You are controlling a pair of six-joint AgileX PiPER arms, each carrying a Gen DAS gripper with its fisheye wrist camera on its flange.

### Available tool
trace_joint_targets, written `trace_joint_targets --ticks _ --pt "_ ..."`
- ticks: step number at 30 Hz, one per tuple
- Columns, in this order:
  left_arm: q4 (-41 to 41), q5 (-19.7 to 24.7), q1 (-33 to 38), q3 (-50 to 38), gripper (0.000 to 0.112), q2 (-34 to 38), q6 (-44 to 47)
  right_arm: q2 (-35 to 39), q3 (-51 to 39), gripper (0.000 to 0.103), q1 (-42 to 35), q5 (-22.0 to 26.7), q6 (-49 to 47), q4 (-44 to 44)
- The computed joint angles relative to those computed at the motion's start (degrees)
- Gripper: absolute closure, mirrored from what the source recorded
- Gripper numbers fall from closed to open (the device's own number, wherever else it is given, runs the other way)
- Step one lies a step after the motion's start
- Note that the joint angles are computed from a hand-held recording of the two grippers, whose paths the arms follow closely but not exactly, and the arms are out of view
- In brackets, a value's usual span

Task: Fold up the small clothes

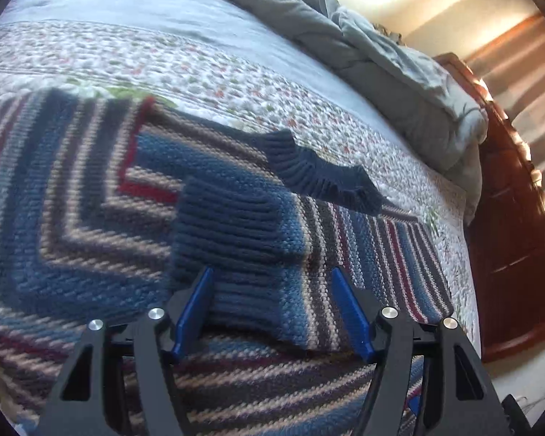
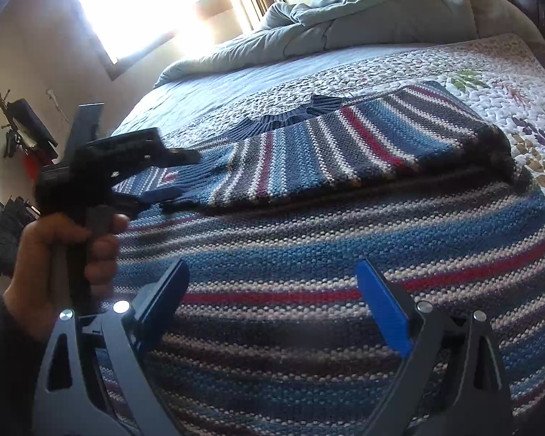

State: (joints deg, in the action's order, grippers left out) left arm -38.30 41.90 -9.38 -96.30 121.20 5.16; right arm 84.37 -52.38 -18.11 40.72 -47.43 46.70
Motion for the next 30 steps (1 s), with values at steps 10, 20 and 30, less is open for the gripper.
trace_joint_targets --ticks 10,20,30 --pt "-36.61 -6.21 18.12 45.01 0.024 -27.03 39.86 -0.75 4.85 0.01 6.33 -9.41 -0.09 -2.77" --pt "-33.51 6.85 55.39 32.72 0.023 -17.28 44.63 -1.88 7.81 0.009 11.96 -14.03 -1.27 -1.38" --pt "-28.02 9.62 58.88 -3.97 0.023 9.75 20.88 -0.76 8.1 0.006 13.6 -15.78 -1.42 -2.01"
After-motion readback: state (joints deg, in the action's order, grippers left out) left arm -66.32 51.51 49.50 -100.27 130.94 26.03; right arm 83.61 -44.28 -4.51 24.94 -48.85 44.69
